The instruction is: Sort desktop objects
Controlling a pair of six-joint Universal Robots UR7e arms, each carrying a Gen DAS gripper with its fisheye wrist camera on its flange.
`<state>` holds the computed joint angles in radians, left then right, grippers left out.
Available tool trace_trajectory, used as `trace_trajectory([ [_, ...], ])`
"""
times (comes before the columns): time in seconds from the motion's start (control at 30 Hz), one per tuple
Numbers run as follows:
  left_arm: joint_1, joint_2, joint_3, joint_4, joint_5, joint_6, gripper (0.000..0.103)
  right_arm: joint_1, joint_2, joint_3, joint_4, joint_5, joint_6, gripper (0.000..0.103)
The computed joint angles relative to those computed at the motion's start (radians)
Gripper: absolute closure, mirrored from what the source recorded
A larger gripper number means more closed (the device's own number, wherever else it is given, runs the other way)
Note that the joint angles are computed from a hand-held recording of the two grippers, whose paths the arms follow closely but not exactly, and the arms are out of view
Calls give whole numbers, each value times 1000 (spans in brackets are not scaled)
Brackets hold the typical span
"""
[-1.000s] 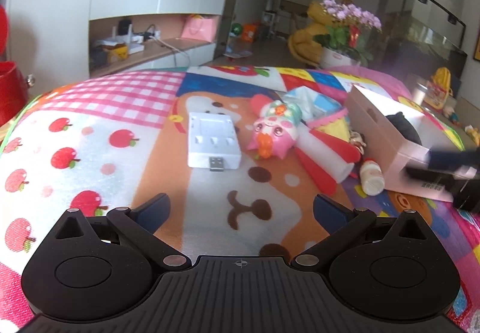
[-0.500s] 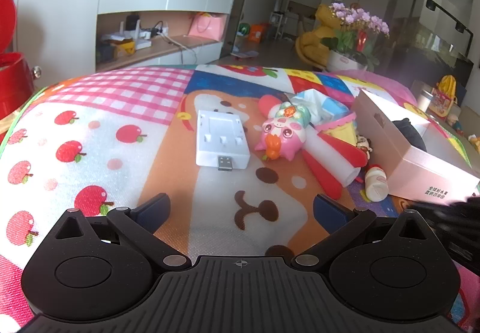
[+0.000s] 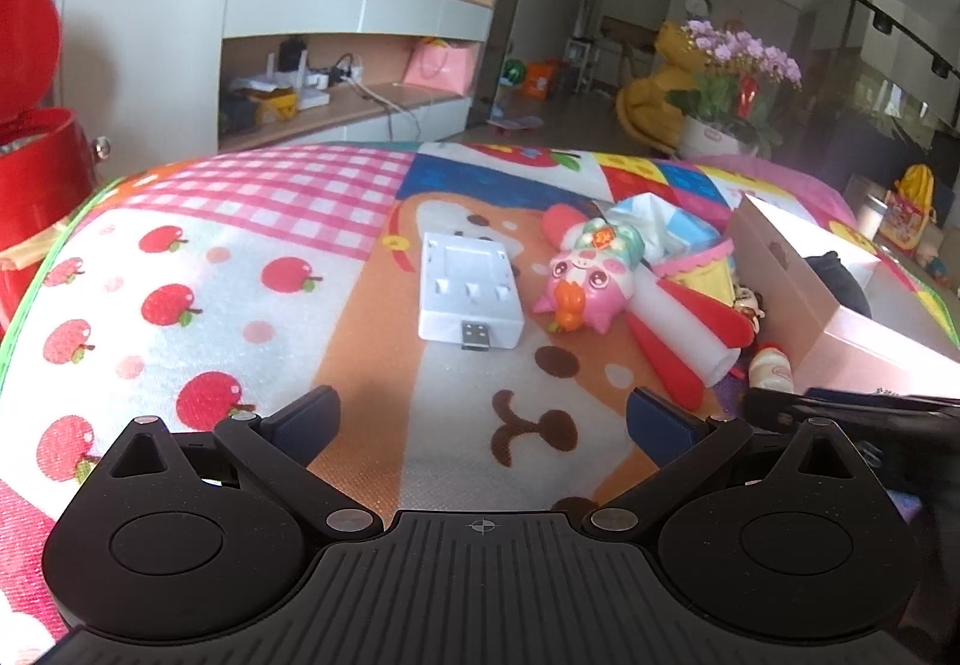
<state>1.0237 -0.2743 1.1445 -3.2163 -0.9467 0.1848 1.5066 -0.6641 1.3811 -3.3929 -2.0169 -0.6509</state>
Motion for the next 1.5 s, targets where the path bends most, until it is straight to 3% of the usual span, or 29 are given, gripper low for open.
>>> trace_trajectory([
  [0.03,0,-1,0,1,-3,1,0,2,15,-35,36,-29,36,62],
  [0.1,1,-2,1,3,-7,2,0,-3,17,-45,40,-22,64,79],
  [0.17,1,-2,-1,7,-9,-1,0,-12,-23,6,49,17,67,79],
  [0.23,2,-1,-6,22,-10,-4,0,-24,-73,84,15,55,17,80],
  [0.3,1,-1,-11,41,-16,5,0,-32,-110,154,-42,43,-32,103],
  [0.43,1,16,-60,102,-61,86,0,-67,-165,239,-150,-2,-82,101],
  [0.5,-3,47,-114,93,-74,155,0,-93,-195,270,-170,18,-36,88],
  [0.57,-5,86,-189,87,-92,223,0,-116,-225,298,-184,67,47,49],
  [0.6,-5,107,-230,102,-94,247,0,-124,-232,309,-214,96,71,34],
  [0.67,-3,156,-340,178,-90,284,1,-130,-226,319,-284,132,75,22],
  [0.83,5,277,-591,391,-76,315,14,-138,-222,325,-319,165,79,16],
  [0.9,11,301,-635,406,-91,316,15,-143,-227,325,-302,170,94,15],
  [0.97,14,305,-649,432,-112,307,28,-145,-231,325,-291,169,99,15],
  [1.0,15,299,-641,433,-120,305,43,-144,-232,325,-285,168,99,15],
  [1.03,14,295,-634,434,-116,308,52,-144,-234,327,-283,169,99,15],
  [1.1,13,271,-583,412,-123,320,53,-146,-236,333,-285,174,99,13],
  [1.37,-31,-11,-54,276,-182,264,53,-143,-236,333,-273,174,86,8],
  [1.47,-38,-76,85,254,-206,222,47,-132,-229,319,-245,148,56,8],
  [1.5,-39,-82,110,239,-197,217,37,-126,-223,313,-243,141,31,8],
])
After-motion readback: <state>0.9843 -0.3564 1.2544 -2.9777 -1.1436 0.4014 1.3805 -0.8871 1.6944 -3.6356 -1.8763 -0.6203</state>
